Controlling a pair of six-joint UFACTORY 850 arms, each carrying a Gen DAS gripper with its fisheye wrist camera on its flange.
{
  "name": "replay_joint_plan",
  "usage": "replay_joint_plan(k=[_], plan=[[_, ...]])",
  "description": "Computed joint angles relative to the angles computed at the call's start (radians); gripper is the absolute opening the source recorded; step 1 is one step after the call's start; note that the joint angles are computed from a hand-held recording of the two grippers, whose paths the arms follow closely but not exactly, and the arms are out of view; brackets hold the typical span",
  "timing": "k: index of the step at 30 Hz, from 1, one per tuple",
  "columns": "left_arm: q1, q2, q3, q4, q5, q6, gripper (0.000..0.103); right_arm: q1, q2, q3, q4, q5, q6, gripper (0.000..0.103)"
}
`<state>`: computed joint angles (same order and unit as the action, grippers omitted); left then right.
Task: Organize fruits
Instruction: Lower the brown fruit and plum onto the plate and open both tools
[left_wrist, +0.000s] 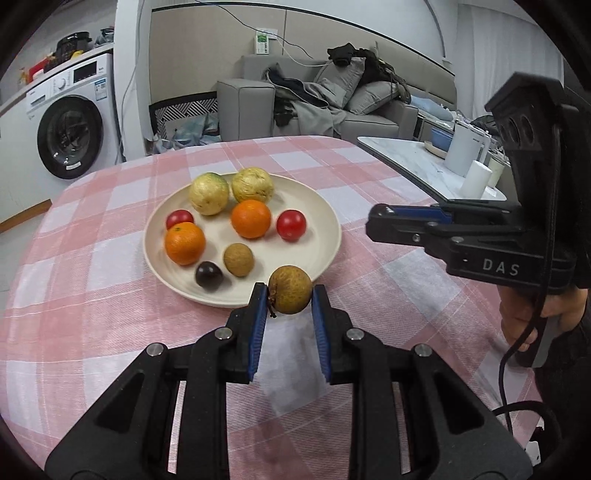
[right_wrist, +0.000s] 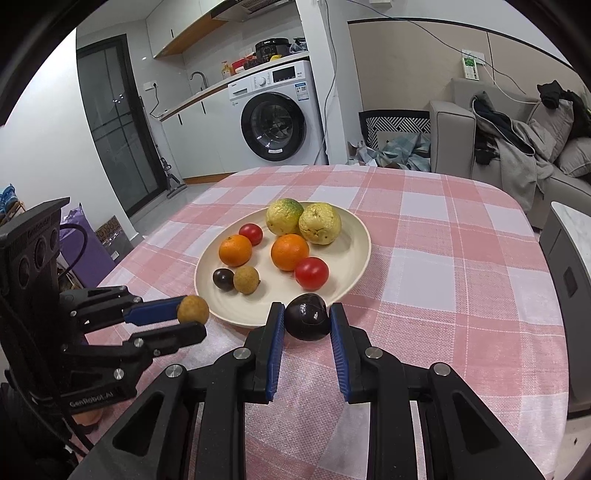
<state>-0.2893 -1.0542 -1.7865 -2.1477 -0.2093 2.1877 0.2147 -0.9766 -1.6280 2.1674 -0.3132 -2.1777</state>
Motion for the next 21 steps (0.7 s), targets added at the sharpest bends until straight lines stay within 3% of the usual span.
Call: replay_joint_plan(k=[6,15,21], plan=[[0.021,-0.008,-0.017,-0.048,0.008,0.035,0.021,0.002,-0.007,-0.006,0.029,-0.006,-0.020,0.025],[0.039,-0.063,-0.108,0.159,0.050,-0.190,0.021,0.015,-0.016,-0.006,0.121,-0.016,-0.085,0.025],[0.045,-0.094,-0.163,0.278,0.059,-0.323,0.022,0.034,-0.045,-0.052,0.047,0.015,-0.009,0.025]])
